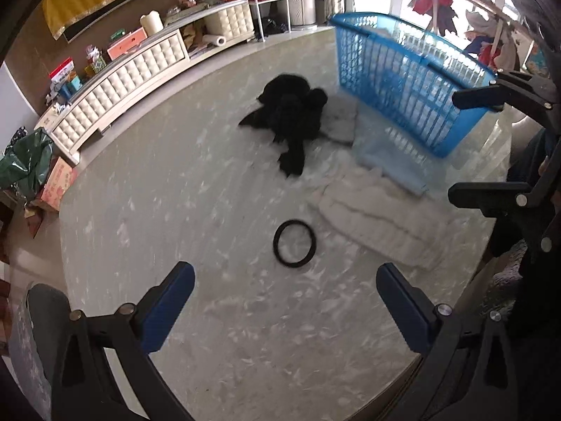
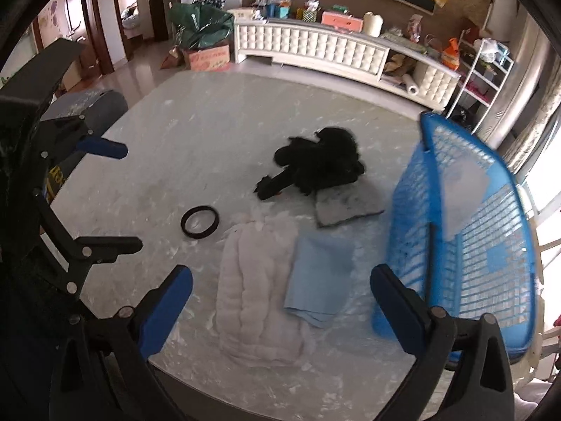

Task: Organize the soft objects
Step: 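Move the right tool to the light blue cloth and grasp it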

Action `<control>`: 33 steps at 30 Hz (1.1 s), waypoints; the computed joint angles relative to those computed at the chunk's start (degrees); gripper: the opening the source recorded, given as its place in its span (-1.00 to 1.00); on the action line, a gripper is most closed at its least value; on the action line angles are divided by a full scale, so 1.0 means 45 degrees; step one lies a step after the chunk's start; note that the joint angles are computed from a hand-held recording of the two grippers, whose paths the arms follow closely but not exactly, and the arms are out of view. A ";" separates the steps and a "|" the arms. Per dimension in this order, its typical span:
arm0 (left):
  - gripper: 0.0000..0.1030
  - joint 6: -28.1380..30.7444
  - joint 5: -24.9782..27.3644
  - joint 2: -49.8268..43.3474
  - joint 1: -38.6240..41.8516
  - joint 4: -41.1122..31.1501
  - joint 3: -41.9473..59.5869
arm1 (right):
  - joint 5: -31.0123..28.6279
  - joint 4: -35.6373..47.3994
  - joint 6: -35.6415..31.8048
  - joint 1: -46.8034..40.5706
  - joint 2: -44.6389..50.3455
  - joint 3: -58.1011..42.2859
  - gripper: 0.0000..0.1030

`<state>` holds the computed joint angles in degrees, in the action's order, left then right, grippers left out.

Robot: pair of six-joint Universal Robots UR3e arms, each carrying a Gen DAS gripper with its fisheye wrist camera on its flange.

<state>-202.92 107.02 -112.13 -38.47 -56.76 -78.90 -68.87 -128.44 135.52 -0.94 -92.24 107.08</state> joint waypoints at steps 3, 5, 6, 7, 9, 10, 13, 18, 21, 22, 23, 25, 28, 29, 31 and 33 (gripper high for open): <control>1.00 -0.0085 -0.0015 0.0082 0.0136 0.0136 -0.0414 | -0.0352 -0.0328 0.0169 0.0398 0.0644 -0.0048 0.87; 1.00 -0.0096 0.0003 0.0039 0.0189 0.0287 -0.0491 | -0.0681 -0.0836 0.0384 0.0687 0.0878 0.0199 0.84; 1.00 -0.0064 -0.0006 0.0011 0.0235 0.0444 -0.0566 | -0.0789 -0.1022 0.0435 0.0741 0.1031 0.0220 0.82; 1.00 -0.0032 -0.0024 -0.0048 0.0267 0.0576 -0.0600 | -0.0846 -0.0993 0.0527 0.0750 0.1279 0.0081 0.79; 1.00 0.0088 -0.0145 -0.0265 0.0390 0.0614 -0.0530 | -0.0900 -0.0942 0.0677 0.0735 0.1366 0.0107 0.75; 1.00 0.0185 -0.0239 -0.0399 0.0457 0.0657 -0.0506 | -0.0917 -0.0995 0.0687 0.0737 0.1449 0.0089 0.74; 1.00 0.0461 -0.0409 -0.0902 0.0612 0.0442 -0.0218 | -0.1079 -0.1167 0.0750 0.0799 0.1836 -0.0028 0.70; 1.00 0.0645 -0.0825 -0.1284 0.0879 0.0373 -0.0083 | -0.1282 -0.0925 0.1080 0.0657 0.2096 -0.0298 0.53; 1.00 0.0822 -0.0858 -0.1529 0.0925 0.0452 0.0092 | -0.1750 -0.1186 0.1313 0.0747 0.2278 -0.0327 0.53; 1.00 0.0855 -0.0891 -0.1608 0.0952 0.0493 0.0142 | -0.1976 -0.1326 0.1407 0.0811 0.2333 -0.0306 0.53; 1.00 0.0862 -0.0962 -0.1729 0.0984 0.0454 0.0270 | -0.2173 -0.1427 0.1491 0.0877 0.2413 -0.0326 0.53; 1.00 0.0901 -0.1077 -0.1942 0.1023 0.0409 0.0505 | -0.2669 -0.1827 0.1658 0.1066 0.2616 -0.0287 0.53; 1.00 0.1050 -0.1230 -0.2113 0.1090 0.0650 0.0604 | -0.3322 -0.2184 0.1978 0.1357 0.3133 -0.0440 0.53; 1.00 0.1094 -0.1311 -0.2165 0.1123 0.0705 0.0640 | -0.3570 -0.2253 0.2106 0.1464 0.3365 -0.0550 0.53; 1.00 0.1099 -0.1463 -0.2300 0.1212 0.0746 0.0725 | -0.3887 -0.2349 0.2254 0.1580 0.3709 -0.0705 0.53; 0.88 0.1097 -0.1619 -0.2476 0.1303 0.0904 0.0704 | -0.4122 -0.2372 0.2370 0.1673 0.4028 -0.0852 0.53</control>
